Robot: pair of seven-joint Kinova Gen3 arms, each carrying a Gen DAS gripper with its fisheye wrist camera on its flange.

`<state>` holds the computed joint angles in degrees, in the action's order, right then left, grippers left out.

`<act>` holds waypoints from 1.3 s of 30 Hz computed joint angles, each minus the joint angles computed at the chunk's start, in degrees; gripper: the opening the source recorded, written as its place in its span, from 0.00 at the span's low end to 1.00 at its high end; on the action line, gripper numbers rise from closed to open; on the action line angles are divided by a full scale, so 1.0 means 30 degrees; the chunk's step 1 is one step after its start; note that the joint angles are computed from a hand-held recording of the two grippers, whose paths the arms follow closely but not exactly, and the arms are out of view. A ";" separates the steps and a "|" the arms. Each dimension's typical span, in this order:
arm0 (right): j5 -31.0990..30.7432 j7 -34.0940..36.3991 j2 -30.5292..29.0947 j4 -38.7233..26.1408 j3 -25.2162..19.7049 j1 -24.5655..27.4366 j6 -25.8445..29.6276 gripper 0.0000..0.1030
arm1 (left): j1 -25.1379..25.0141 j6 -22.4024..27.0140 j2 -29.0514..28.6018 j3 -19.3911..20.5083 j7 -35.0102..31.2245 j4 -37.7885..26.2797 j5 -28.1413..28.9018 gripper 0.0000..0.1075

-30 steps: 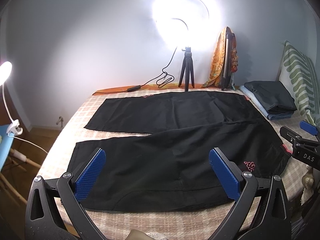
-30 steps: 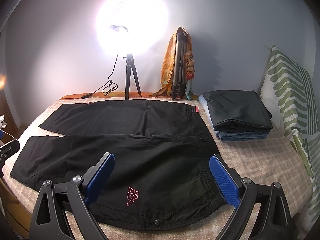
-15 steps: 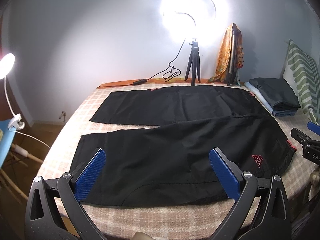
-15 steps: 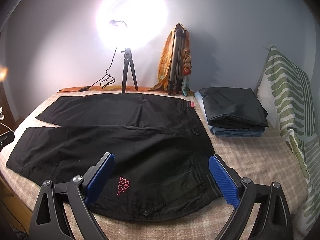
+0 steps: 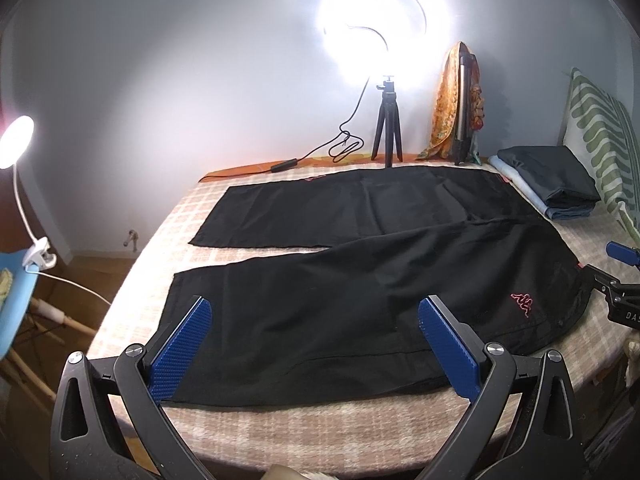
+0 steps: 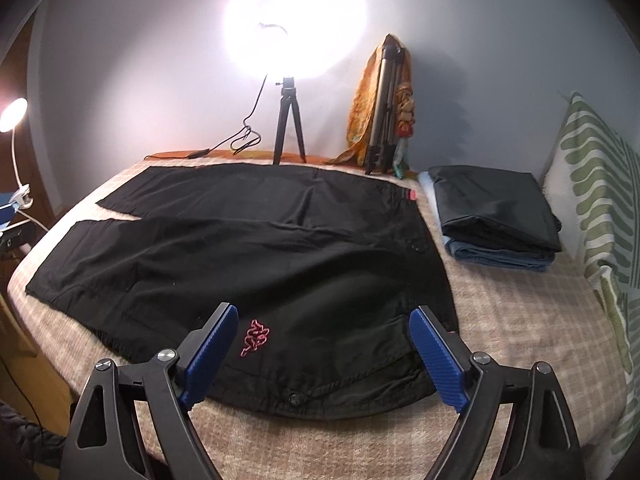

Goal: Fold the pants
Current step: 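Lower both tools to the trouser waistband and close both grippers on it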

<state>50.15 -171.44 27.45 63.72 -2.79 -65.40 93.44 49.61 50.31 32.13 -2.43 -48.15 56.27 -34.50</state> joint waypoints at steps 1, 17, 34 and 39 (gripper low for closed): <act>-0.0103 0.0154 -0.0112 0.0192 -0.0077 0.0081 -0.0135 0.86 | -0.0069 -0.0028 -0.0056 -0.0039 0.0078 0.0131 0.0036 0.95; -0.1217 0.0771 -0.1111 0.1917 -0.0783 0.1201 -0.1237 0.68 | -0.3202 -0.0826 -0.1187 0.1473 -0.4701 0.2556 0.3012 0.78; -0.2071 0.2508 -0.0935 0.1795 -0.0924 0.1624 -0.1505 0.64 | -0.5492 0.1594 -0.0579 0.2243 -1.0085 0.2799 0.6291 0.45; -0.2771 0.3824 -0.1255 0.2488 -0.1311 0.2232 -0.2877 0.67 | -0.5466 0.1379 -0.0447 0.2191 -1.0848 0.3012 0.6199 0.39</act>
